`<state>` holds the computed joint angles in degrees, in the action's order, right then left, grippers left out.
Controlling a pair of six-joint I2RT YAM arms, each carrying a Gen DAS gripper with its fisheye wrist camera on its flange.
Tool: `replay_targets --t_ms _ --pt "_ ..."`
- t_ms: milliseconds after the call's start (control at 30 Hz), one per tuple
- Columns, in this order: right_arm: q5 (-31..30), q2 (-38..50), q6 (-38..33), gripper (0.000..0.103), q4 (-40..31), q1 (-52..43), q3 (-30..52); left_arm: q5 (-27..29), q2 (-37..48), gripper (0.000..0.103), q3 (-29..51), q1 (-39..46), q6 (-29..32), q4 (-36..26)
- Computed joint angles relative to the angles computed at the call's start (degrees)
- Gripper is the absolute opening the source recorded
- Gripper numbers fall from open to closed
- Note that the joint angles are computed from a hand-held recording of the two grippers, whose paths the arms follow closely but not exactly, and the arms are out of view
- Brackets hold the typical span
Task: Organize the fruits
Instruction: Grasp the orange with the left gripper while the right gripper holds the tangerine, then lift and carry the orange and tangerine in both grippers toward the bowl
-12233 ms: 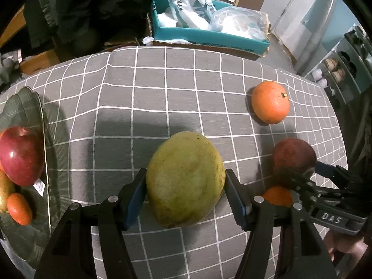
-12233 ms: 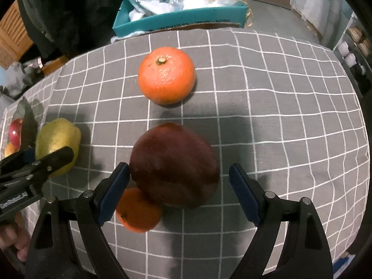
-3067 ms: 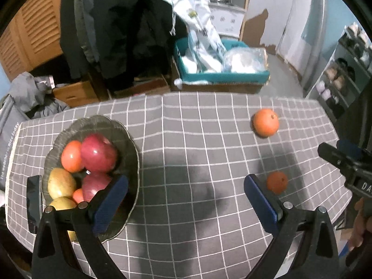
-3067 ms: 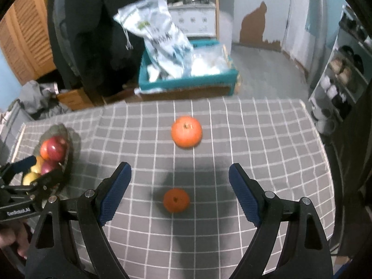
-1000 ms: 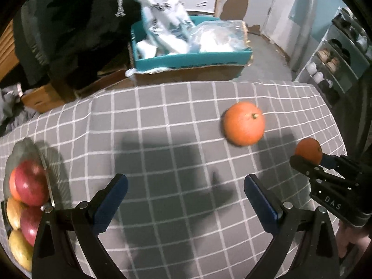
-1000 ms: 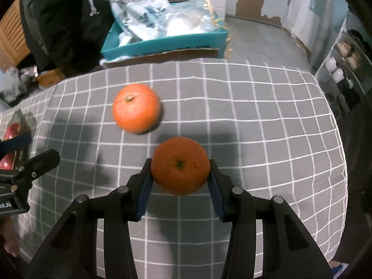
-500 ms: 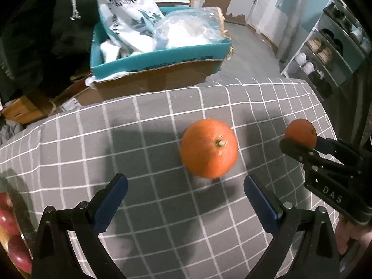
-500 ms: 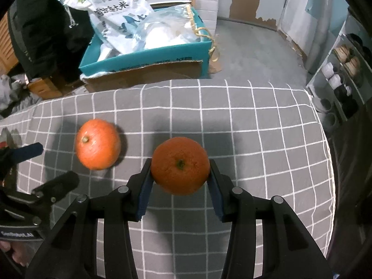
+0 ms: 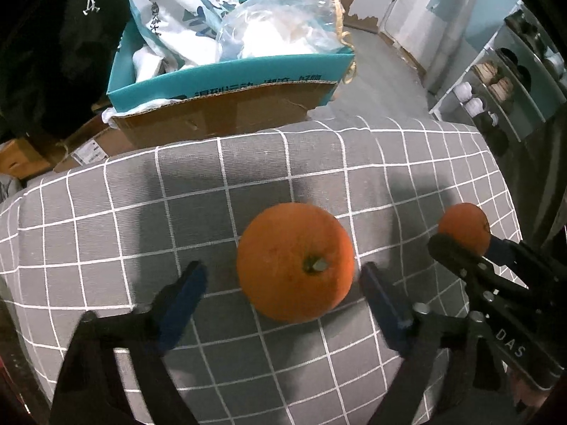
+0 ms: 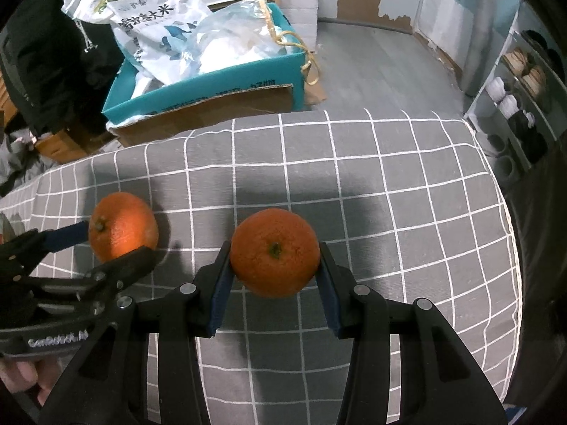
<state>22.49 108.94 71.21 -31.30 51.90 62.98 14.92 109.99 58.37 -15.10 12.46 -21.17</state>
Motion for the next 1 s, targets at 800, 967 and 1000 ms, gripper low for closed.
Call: replay_targets --t_ms 800,967,1000 --pt "4.7 -1.9 3.5 0.044 -8.8 4.3 5.1 4.2 -13.6 0.063 -6.8 3.8 2.7 0.4" --pt "6.7 -2.9 5.1 0.044 -12.6 6.4 7.2 5.4 -18.5 0.063 -7.8 5.8 4.4 -1.9" --pt "7.1 -2.9 5.6 0.044 -13.6 6.8 7.9 5.6 -19.5 0.063 -8.1 6.3 5.0 -2.3"
